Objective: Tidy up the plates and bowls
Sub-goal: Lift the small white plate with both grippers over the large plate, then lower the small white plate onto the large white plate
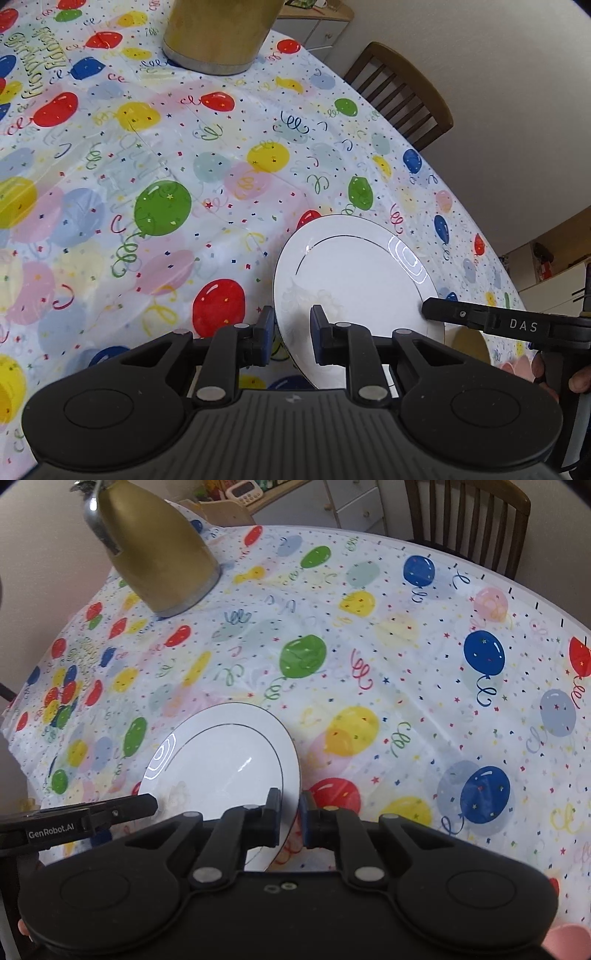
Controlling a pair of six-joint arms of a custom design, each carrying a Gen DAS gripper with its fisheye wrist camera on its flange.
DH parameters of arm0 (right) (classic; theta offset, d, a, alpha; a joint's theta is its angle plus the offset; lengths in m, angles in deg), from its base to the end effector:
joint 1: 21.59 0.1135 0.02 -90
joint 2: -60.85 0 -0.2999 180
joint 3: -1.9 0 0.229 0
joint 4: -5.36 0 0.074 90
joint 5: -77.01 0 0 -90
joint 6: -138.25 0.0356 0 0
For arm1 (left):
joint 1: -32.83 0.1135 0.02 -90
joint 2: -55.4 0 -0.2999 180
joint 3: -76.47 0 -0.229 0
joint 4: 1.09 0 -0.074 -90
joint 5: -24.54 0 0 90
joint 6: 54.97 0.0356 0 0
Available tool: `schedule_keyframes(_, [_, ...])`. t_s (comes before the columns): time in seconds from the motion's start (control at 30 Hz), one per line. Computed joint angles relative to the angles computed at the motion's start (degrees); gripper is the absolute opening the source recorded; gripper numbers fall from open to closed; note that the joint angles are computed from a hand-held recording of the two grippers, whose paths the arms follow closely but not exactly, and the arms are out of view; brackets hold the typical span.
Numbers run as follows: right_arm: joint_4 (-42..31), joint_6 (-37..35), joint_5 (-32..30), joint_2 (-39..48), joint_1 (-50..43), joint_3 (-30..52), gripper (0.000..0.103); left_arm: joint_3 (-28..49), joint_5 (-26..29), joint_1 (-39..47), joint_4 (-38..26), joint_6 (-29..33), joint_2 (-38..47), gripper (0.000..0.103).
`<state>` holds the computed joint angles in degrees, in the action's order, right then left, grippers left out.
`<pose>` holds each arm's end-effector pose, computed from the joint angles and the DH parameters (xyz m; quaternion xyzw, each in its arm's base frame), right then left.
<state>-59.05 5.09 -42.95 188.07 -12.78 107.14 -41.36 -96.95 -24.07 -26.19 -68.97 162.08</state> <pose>0.4127 0.0820 0.1620 -0.4304 0.8644 0.2378 0.1054 0.1825 -0.2460 0.1424 -0.4225 0.8492 -0.1237 0.2916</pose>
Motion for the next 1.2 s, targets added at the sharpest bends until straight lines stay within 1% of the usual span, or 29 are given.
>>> schedule_keyframes(0.23, [-1.7,-2.8,-1.3,-6.6,-2.9,-5.9,0.009,3.7,-2.7,-5.7,-7.9,-4.1,-2.4,0.020])
schedule_keyframes(0.37, [-2.0,-5.0,-1.9,-11.6,-5.6,-10.7,0.009,6.6,-4.1,-9.5,-11.8,-6.5,-2.6,0.020])
schedule_keyframes(0.53, [-3.5,-8.6,-2.4,-17.2,-10.9,-16.5,0.009,9.9,-4.7,-14.2,-14.9,-8.4,-2.0,0.020])
schedule_keyframes(0.63, [-4.2,-11.3,-2.6,-20.0,-14.8,-20.2,0.009,12.9,-4.7,-17.1,-17.1,-8.4,-0.6,0.020])
schedule_keyframes(0.83, [-6.3,-17.1,-2.3,-23.7,-23.9,-26.4,0.009,16.9,-4.5,-22.0,-18.6,-10.0,2.1,0.020])
schedule_keyframes(0.97, [-7.3,-21.3,-1.2,-24.7,-30.1,-29.6,0.010,19.3,-3.8,-24.3,-18.5,-9.7,4.4,0.020])
schedule_keyframes(1.2, [-7.8,-27.8,2.0,-24.3,-40.6,-33.9,0.010,22.6,-1.2,-26.9,-16.4,-8.9,9.0,0.020])
